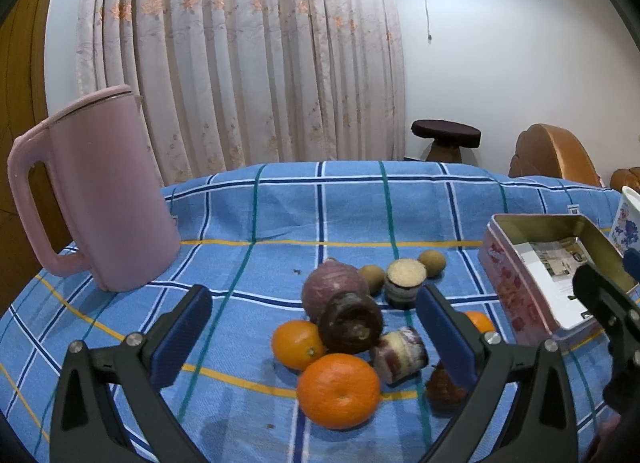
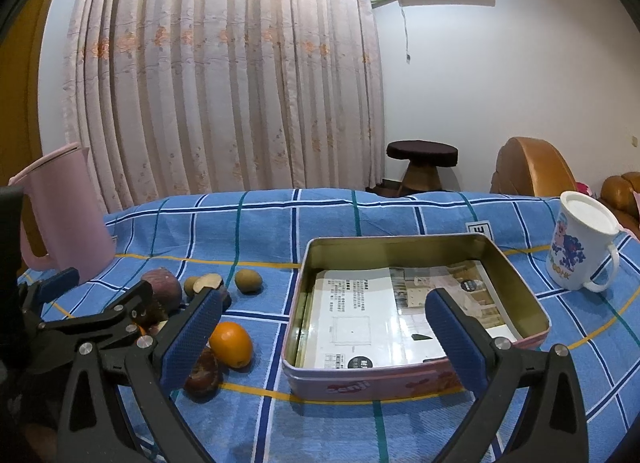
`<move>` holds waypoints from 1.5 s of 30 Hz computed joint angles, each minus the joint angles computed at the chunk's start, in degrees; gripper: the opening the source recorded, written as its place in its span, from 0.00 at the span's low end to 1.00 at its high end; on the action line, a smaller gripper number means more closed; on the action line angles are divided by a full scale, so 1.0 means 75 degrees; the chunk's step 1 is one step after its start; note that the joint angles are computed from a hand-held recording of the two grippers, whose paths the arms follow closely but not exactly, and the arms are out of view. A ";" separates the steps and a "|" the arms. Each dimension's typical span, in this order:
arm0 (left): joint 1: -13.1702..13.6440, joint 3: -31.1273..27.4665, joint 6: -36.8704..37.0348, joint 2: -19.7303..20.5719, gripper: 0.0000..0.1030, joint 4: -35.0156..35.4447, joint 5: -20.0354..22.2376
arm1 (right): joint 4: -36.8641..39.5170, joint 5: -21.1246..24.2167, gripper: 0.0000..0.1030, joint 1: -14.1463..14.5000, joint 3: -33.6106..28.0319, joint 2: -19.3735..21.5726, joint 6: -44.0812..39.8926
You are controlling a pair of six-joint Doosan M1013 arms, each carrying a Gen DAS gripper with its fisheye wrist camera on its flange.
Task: Organize fruits
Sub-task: 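Grasp the mangosteen with the right tool while the left tool grasps an orange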
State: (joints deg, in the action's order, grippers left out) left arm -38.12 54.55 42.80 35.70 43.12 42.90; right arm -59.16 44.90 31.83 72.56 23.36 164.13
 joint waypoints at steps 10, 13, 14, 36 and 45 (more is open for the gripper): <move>0.0436 0.0026 -0.0157 -0.0168 1.00 -0.0049 0.0194 | 0.1156 -0.1082 0.62 -0.0093 0.0030 -0.0045 -0.1282; 0.0530 0.0071 -0.0016 -0.0214 1.00 0.0006 0.0349 | 0.2776 -0.1453 0.47 -0.0217 -0.0083 0.0011 -0.2704; 0.0556 0.0097 0.0074 -0.0232 1.00 -0.0042 0.0316 | 0.3259 -0.1576 0.47 -0.0246 -0.0098 0.0019 -0.3110; 0.0758 0.0141 0.4002 -0.0393 0.89 -0.3406 0.0003 | 0.6261 0.0642 0.41 -0.0282 -0.1702 0.1116 -0.5944; 0.0930 0.0056 0.6218 -0.0361 0.68 -0.6020 0.0265 | 0.6398 -0.0575 0.39 -0.0310 -0.0960 0.0561 -0.5879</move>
State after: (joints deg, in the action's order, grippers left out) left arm -31.15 54.97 89.43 32.99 -2.03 44.89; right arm -11.17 40.58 29.51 65.36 27.57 120.03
